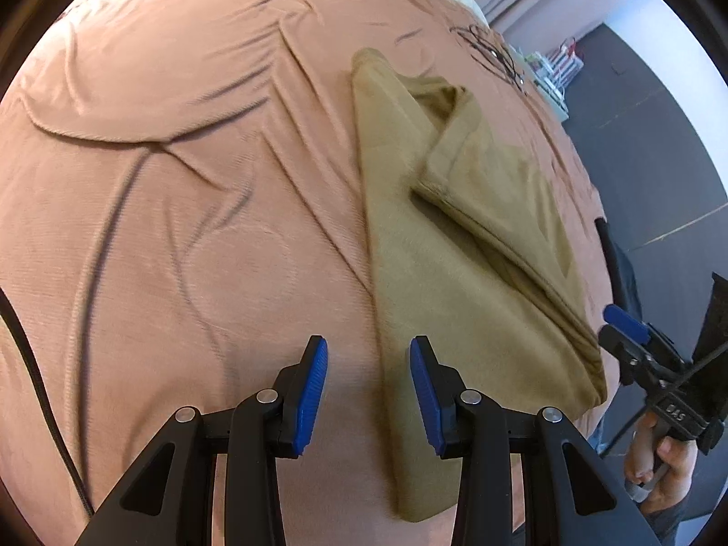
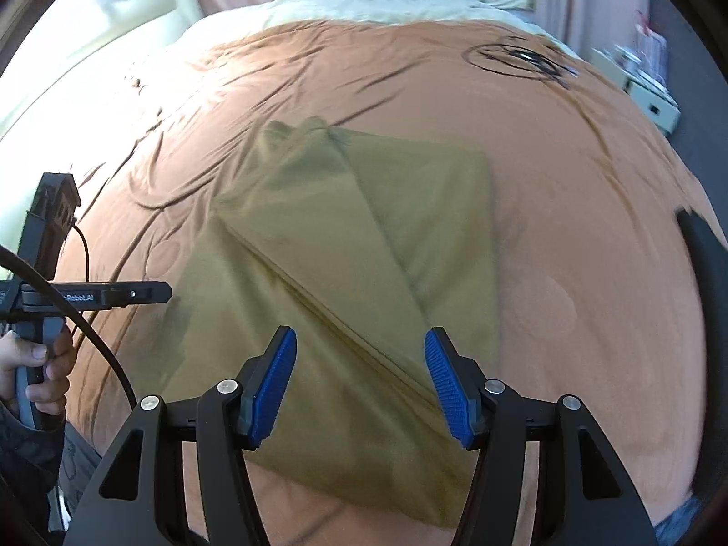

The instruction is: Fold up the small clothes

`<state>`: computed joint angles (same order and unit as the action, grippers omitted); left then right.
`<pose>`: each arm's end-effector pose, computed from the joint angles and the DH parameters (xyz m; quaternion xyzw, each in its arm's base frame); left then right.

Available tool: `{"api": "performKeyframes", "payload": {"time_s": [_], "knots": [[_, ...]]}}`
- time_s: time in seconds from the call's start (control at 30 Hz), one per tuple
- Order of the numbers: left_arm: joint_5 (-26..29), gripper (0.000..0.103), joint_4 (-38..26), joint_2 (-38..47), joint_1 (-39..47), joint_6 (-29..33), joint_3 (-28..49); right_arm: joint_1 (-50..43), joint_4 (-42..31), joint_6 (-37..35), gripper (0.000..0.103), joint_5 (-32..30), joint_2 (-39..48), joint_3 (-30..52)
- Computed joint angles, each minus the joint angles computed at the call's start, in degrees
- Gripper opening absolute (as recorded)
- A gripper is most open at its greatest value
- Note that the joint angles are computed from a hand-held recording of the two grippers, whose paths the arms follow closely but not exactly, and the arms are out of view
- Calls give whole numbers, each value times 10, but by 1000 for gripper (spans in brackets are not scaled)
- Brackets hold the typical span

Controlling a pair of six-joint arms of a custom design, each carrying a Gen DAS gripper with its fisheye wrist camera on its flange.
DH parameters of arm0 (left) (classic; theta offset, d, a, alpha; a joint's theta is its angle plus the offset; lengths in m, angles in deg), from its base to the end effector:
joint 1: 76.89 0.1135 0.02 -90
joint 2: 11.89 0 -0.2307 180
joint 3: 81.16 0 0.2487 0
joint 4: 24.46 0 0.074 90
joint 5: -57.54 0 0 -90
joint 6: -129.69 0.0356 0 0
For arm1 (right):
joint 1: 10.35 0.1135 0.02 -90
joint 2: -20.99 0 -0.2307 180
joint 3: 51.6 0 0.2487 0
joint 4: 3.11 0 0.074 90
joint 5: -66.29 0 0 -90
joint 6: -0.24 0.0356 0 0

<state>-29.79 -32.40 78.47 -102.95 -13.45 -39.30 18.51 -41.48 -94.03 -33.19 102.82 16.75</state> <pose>0.2210 -0.1099 0.0666 -0.2176 0.9321 -0.2012 0.2082 0.2568 0.1482 0.1981 -0.2944 0.8951 0.1457 0.3016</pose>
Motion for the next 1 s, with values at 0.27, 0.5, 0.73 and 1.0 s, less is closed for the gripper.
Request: {"api": "performKeyframes", "payload": {"time_s": [0.27,0.5,0.73,1.0], "knots": [[36,40,24,-74,79,29,-81,85,-12,-9,54,46,131,121],[63,40,41,-103,132,48,-124,113,-24,-23,47,76,263,234],[69,40,43,-81,142,53,-110,121,-21,-47,15,118,341,313],[55,40,23,-55,126,47,-58,80,-17,-42,10,102,302,320]]}}
